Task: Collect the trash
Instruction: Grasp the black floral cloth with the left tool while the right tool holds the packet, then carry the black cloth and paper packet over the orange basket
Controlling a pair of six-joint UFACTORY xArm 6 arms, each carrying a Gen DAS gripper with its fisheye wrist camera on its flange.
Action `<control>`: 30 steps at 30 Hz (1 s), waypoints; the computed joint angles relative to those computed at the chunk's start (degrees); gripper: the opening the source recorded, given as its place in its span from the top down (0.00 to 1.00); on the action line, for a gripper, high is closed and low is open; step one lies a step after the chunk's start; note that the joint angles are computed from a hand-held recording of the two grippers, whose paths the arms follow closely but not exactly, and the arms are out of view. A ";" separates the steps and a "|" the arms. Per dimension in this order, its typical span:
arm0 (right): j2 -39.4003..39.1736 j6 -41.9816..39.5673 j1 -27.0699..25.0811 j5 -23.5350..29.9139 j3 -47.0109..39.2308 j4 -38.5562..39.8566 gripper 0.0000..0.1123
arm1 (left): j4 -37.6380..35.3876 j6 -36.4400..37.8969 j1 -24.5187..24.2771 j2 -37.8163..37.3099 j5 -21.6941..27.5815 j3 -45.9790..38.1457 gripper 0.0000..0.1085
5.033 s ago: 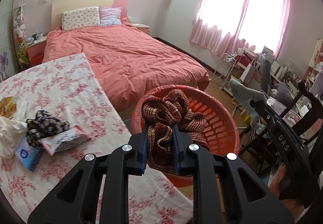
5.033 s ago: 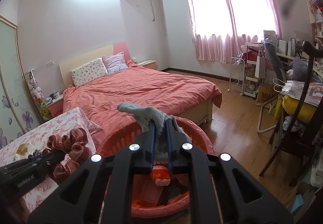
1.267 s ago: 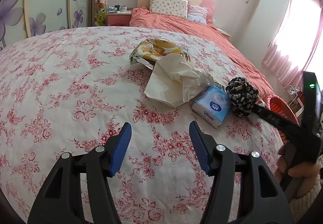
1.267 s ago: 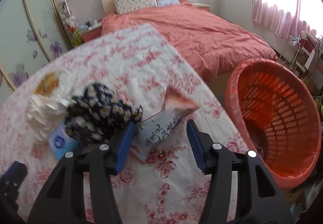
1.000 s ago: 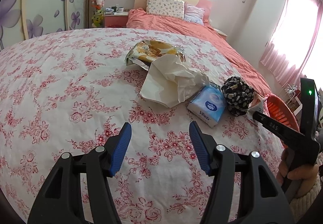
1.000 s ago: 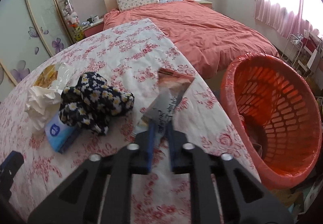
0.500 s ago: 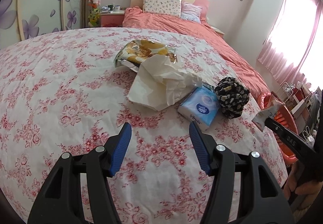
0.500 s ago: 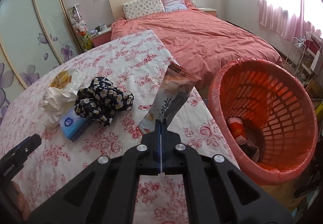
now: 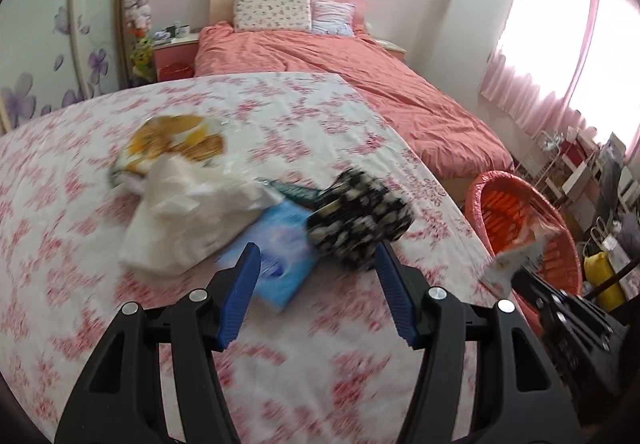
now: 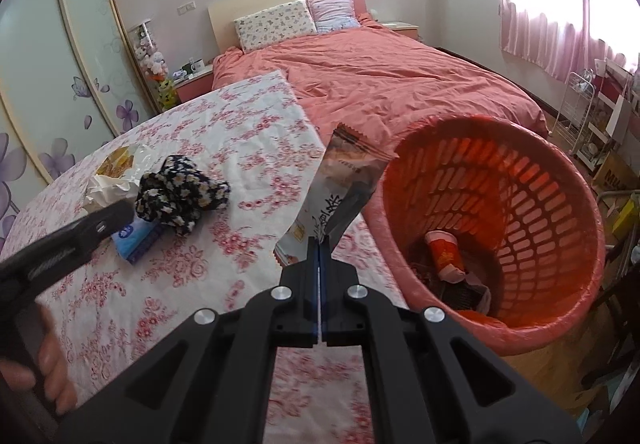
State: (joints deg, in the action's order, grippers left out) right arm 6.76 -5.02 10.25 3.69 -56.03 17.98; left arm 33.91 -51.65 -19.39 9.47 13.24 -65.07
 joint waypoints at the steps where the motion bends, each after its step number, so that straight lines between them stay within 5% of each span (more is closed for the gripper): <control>1: -0.13 -0.85 -0.16 -0.05 0.22 0.92 0.99 | -1.06 1.18 -0.47 1.43 1.12 -1.80 0.45; 7: -0.78 -5.43 -1.17 0.11 1.23 6.20 0.99 | -6.68 7.23 -1.69 6.51 3.92 -7.16 0.48; 8: -0.81 -5.79 -1.29 0.16 1.29 6.66 0.99 | -8.12 8.37 -1.73 6.82 3.65 -7.23 0.52; 10: -0.89 -6.63 -1.53 0.16 1.42 7.54 0.99 | -10.97 10.97 -2.06 7.20 3.31 -7.29 0.79; 13: -1.26 -6.57 -1.78 -0.29 1.92 7.31 0.99 | -12.32 12.14 -2.37 6.86 1.63 -6.76 0.90; 30: -7.47 -4.80 -4.84 -4.03 6.57 4.78 0.99 | -8.69 9.64 -5.23 4.05 -4.95 -5.71 0.93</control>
State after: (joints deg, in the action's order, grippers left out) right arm -0.71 -9.82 5.41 -0.34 -49.46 22.76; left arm 25.22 -42.01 -24.62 13.52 8.29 -70.78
